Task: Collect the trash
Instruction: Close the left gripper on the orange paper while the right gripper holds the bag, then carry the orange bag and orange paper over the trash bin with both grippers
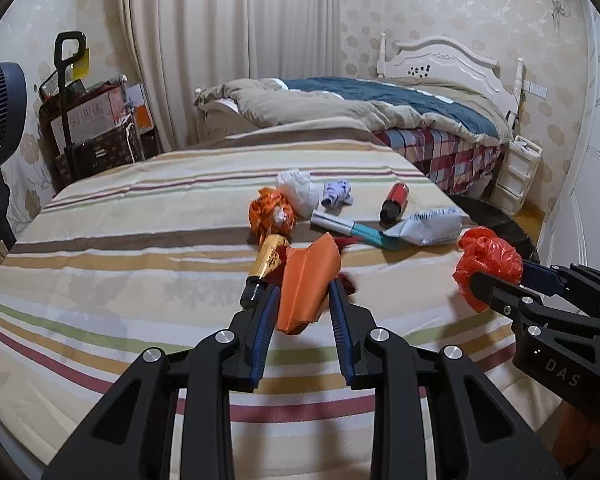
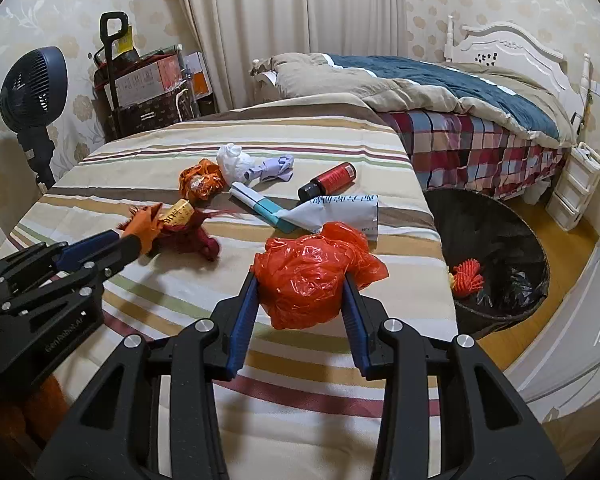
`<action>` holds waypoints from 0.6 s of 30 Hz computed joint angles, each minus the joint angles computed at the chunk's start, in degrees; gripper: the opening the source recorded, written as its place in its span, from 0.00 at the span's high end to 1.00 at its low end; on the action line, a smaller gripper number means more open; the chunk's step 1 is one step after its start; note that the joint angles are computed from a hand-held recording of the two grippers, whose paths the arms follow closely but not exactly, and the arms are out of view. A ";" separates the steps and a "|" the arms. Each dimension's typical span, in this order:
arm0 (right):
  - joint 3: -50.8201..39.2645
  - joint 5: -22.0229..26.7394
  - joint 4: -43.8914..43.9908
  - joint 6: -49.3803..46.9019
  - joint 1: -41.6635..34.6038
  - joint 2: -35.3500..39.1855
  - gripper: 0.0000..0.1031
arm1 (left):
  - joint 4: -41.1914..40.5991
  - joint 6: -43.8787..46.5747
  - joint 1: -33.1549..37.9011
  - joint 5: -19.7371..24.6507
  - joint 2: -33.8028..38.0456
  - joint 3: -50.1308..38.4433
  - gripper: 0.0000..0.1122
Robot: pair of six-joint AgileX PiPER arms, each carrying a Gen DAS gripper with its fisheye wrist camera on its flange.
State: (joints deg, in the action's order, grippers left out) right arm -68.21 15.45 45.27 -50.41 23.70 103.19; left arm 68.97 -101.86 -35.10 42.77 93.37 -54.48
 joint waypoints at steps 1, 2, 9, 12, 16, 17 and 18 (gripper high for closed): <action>0.01 -0.02 0.05 -0.01 -0.01 -0.15 0.62 | 0.45 -0.35 0.02 -0.36 -0.34 0.18 0.74; 0.00 -0.02 0.05 0.02 0.01 -0.29 0.62 | 0.92 -0.83 0.10 -0.71 -0.54 0.39 0.74; -0.78 0.11 -1.41 1.48 0.15 0.03 0.62 | 1.35 -2.72 1.86 -3.14 -2.16 1.69 0.74; -0.90 0.30 -1.95 1.97 0.22 0.13 0.62 | 1.59 -3.01 1.70 -2.78 -2.21 2.15 0.74; -1.04 0.64 -2.55 2.55 0.36 0.57 0.62 | -0.35 -1.96 3.17 -4.63 -1.74 2.96 0.73; -1.11 0.79 -2.78 2.78 0.38 0.72 0.62 | -1.17 -1.44 3.44 -4.76 -1.65 3.02 0.72; -1.12 0.85 -2.74 2.79 0.43 0.87 0.62 | -2.17 -0.77 3.81 -4.97 -1.47 3.03 0.72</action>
State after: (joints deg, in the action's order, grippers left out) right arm -69.33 16.31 42.53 -47.62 24.13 104.06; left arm 66.81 -102.63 -31.29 37.81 91.90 -51.44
